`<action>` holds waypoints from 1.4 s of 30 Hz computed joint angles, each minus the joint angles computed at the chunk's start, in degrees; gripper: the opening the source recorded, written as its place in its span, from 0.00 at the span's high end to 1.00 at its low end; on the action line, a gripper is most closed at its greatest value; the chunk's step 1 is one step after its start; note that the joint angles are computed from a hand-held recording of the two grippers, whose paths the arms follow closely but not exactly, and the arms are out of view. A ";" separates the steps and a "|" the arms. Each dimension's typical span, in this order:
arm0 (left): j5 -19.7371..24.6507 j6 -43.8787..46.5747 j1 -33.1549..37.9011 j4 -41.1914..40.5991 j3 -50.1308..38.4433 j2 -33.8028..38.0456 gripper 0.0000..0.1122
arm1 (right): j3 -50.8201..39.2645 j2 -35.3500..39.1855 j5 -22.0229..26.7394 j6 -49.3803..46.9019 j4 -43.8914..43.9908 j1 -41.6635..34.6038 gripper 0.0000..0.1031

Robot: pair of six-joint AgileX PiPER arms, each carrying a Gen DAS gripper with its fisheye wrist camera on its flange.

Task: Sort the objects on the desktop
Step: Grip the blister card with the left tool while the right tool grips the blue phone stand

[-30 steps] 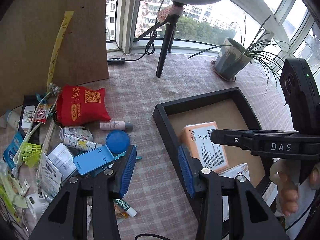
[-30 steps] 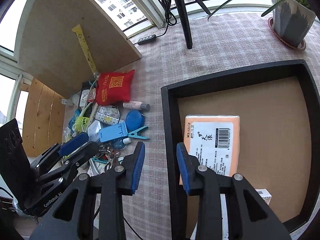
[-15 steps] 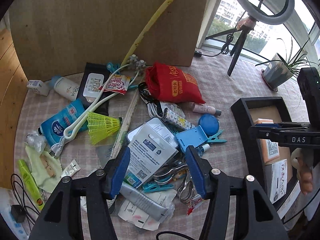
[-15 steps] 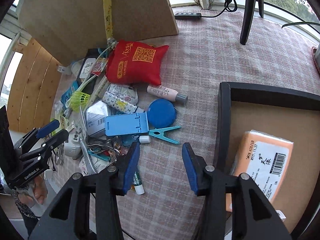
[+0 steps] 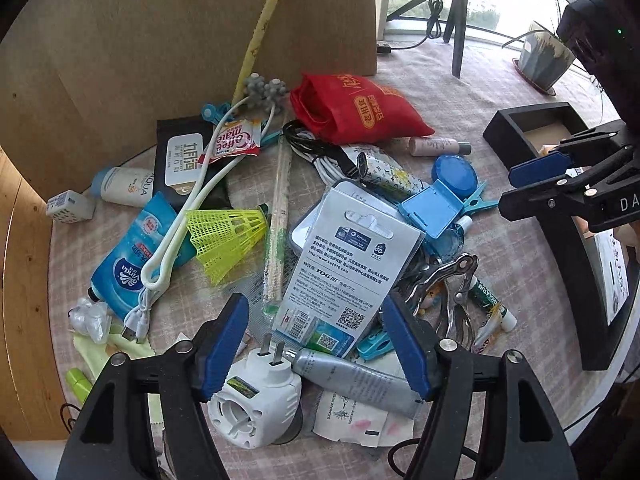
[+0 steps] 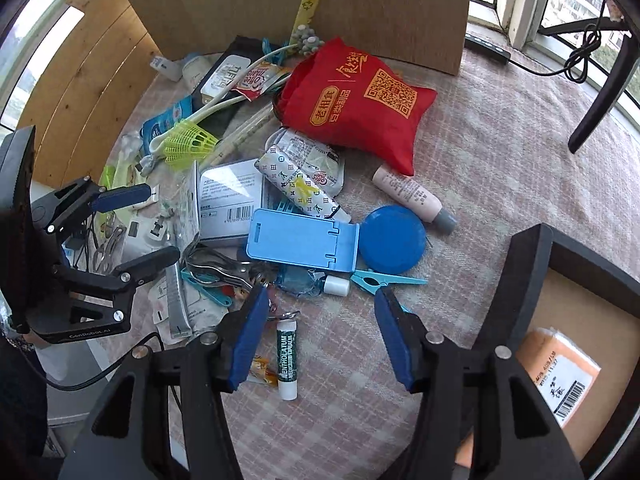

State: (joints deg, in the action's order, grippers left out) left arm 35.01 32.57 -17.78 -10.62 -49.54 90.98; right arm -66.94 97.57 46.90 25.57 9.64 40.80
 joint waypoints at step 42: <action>9.02 13.92 3.26 -11.16 -7.85 10.50 0.54 | -0.73 8.64 1.69 -36.82 16.95 -10.75 0.79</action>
State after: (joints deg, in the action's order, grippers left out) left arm 44.04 46.49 -14.52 -21.78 -57.39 101.48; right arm -67.67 106.21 48.59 -11.25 26.59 30.05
